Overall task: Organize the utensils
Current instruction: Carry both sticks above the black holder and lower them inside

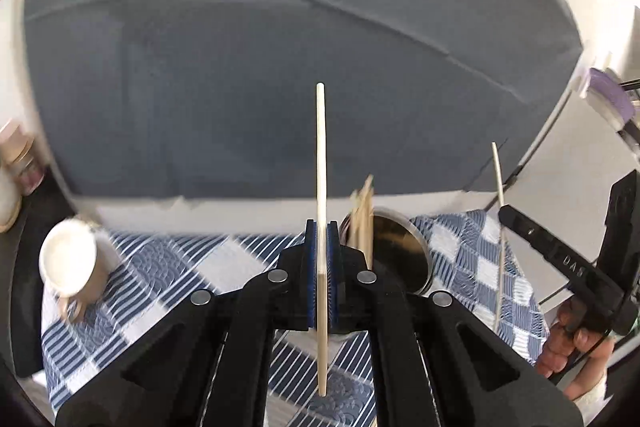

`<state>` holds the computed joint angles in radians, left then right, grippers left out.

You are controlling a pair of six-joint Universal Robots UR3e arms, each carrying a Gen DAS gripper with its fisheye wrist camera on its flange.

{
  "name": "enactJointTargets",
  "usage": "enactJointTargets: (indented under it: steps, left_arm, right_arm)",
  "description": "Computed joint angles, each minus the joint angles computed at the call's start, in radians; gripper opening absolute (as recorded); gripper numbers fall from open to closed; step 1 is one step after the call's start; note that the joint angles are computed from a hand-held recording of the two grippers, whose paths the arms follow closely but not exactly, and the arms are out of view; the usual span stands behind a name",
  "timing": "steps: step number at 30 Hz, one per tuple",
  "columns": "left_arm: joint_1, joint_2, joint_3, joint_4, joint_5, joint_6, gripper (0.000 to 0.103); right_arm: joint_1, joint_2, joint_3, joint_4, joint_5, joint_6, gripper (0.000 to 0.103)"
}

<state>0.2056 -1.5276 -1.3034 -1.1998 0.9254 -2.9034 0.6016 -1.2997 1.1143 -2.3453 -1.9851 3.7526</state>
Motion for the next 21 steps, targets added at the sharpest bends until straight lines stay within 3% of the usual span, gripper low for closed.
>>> enactJointTargets:
  steps: [3,7,11,16,21]
  left_arm:
    - [-0.017,-0.065,0.051,0.04,-0.053,-0.001,0.005]
    - [-0.065,-0.123,0.043,0.232,-0.096,0.003,0.005]
    - [-0.083,-0.191,0.011,0.416,-0.193,-0.056,0.005]
    - [-0.129,-0.268,-0.052,0.646,-0.206,-0.149,0.005]
    - [-0.169,-0.299,-0.176,0.881,-0.136,-0.229,0.005]
  right_arm:
    - [0.022,0.044,-0.05,-0.058,-0.053,-0.012,0.005]
    - [0.019,0.098,-0.046,-0.269,-0.048,-0.086,0.005]
    - [0.013,0.171,-0.067,-0.434,-0.036,-0.187,0.005]
    - [-0.043,0.239,-0.081,-0.56,0.077,-0.263,0.005]
    - [-0.12,0.274,-0.025,-0.668,0.238,-0.296,0.005]
